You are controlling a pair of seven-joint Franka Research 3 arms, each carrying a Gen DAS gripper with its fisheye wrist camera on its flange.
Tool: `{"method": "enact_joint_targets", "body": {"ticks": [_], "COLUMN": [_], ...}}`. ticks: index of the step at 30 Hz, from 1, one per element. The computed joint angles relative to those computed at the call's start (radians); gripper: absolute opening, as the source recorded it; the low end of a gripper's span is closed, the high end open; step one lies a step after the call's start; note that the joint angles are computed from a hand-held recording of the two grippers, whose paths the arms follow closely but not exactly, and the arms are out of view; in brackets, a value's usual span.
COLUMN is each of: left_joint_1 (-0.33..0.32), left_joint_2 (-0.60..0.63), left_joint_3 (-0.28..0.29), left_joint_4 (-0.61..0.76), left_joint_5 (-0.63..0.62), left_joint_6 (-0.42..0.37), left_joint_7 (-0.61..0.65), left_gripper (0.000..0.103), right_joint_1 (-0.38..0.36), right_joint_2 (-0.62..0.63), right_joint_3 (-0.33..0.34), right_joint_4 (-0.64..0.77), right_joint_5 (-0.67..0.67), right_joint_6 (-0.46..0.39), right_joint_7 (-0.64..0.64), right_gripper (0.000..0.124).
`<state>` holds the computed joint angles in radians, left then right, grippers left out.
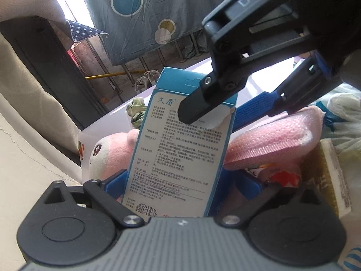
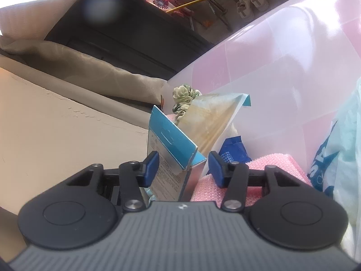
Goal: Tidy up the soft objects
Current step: 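Reach the right gripper to the blue-and-white box and close on it, then carry the blue-and-white box into the cardboard box and open the right gripper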
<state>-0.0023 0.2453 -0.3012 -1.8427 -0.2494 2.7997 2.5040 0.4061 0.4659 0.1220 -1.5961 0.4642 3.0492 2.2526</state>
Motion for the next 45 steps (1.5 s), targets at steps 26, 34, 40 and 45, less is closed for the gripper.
{"method": "enact_joint_targets", "body": {"ticks": [26, 34, 40, 45], "left_joint_1": [-0.115, -0.306, -0.484, -0.532], "left_joint_2": [-0.374, -0.563, -0.543, -0.418], "left_joint_3": [0.100, 0.155, 0.173, 0.126], "left_joint_4": [-0.236, -0.318, -0.265, -0.118], "left_joint_5": [-0.187, -0.240, -0.264, -0.268], "left_joint_6": [0.084, 0.011, -0.011, -0.077], "left_joint_7": [0.018, -0.017, -0.030, -0.089], "left_gripper": [0.077, 0.077, 0.077, 0.079], "right_joint_1": [-0.190, -0.229, -0.387, -0.451], "right_joint_2": [-0.303, -0.728, -1.123, -1.359], "right_joint_3": [0.313, 0.309, 0.331, 0.257], "right_joint_4": [-0.191, -0.527, -0.770, -0.905], "right_joint_5": [0.372, 0.340, 0.220, 0.133], "right_joint_6": [0.136, 0.130, -0.019, -0.145], "right_joint_7": [-0.451, -0.342, -0.122, -0.028], "right_gripper": [0.027, 0.025, 0.024, 0.023]}}
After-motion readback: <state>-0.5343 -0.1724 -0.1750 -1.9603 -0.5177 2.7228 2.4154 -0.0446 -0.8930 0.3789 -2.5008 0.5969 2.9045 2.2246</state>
